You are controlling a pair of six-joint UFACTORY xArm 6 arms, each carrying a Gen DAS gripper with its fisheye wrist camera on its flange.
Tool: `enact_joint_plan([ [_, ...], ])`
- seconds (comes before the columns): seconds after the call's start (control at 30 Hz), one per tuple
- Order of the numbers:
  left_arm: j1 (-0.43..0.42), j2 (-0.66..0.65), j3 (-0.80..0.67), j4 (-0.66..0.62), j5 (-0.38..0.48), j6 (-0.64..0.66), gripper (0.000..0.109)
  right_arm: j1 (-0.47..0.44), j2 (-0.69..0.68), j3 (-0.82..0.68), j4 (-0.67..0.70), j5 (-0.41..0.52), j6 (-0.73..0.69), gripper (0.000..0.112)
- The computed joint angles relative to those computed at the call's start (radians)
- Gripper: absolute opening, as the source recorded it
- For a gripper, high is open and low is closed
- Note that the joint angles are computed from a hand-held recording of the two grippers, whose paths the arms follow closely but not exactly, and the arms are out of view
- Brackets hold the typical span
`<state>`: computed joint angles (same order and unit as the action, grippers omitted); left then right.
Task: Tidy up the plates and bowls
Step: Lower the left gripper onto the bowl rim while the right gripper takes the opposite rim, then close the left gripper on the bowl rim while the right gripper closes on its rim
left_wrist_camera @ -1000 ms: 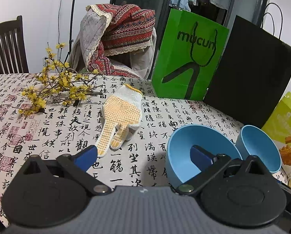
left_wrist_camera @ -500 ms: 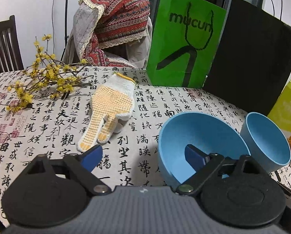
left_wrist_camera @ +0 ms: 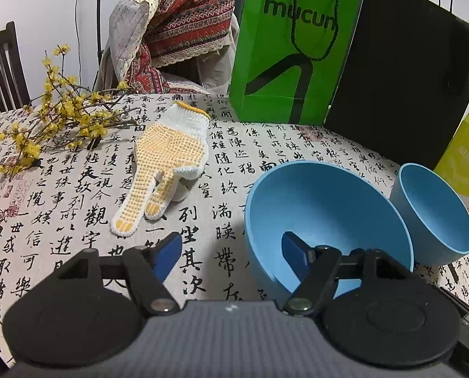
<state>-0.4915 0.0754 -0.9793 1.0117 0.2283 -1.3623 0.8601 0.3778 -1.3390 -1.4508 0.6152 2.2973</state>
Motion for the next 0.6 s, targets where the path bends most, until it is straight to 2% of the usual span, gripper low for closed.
enact_joint_plan([
  [0.33,0.004,0.016,-0.005,-0.037,-0.013,0.039,0.072,-0.005,0.015,-0.014,0.02,-0.011,-0.02,0.047],
  [0.6,0.009,0.023,-0.003,-0.08,-0.05,0.09,0.066,-0.007,0.019,-0.017,0.019,-0.016,-0.019,0.047],
])
